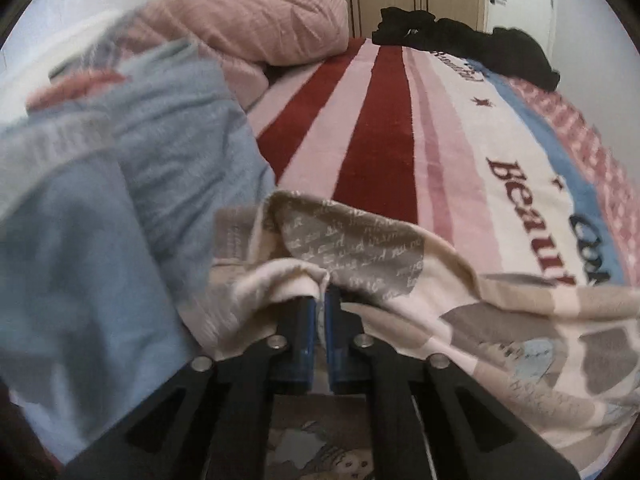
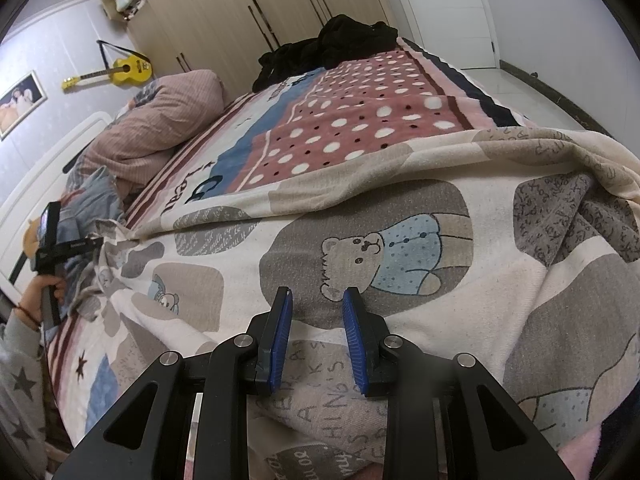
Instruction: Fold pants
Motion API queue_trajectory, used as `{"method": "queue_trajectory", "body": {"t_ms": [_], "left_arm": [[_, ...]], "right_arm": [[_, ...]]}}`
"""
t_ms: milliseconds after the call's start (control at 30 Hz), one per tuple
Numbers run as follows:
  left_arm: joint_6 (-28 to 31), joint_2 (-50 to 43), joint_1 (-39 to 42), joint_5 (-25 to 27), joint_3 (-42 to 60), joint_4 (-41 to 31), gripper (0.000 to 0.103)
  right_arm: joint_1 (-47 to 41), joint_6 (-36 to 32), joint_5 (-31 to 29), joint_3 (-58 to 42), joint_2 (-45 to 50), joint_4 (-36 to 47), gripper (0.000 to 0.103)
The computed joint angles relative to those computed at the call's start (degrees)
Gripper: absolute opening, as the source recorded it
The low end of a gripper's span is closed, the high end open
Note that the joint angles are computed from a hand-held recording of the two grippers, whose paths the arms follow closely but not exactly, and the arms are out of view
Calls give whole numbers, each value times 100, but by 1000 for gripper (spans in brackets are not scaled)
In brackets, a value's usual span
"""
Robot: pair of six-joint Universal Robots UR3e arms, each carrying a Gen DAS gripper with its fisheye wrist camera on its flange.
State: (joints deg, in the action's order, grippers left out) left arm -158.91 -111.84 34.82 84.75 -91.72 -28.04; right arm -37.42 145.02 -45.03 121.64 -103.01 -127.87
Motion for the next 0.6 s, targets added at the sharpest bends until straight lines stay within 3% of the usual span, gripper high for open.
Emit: {"method": "queue_trajectory", "body": {"t_ms": [67,133,400,600], "left_arm": [[311,358,-72,282,-701,965,2],[501,789,91,238,-1236,1416,2],[1121,2659,1445,-990,-2769,728,2],[1431,2439,1683,-779,-3388,1004,4]], "right_arm": [[-3,-3,6,2,0,3,22],[-33,-38,40,-2,-3,49,22],[-92,-102,118,-12,46,92,22],[-114,-123,140,-18,62,97,21]]}}
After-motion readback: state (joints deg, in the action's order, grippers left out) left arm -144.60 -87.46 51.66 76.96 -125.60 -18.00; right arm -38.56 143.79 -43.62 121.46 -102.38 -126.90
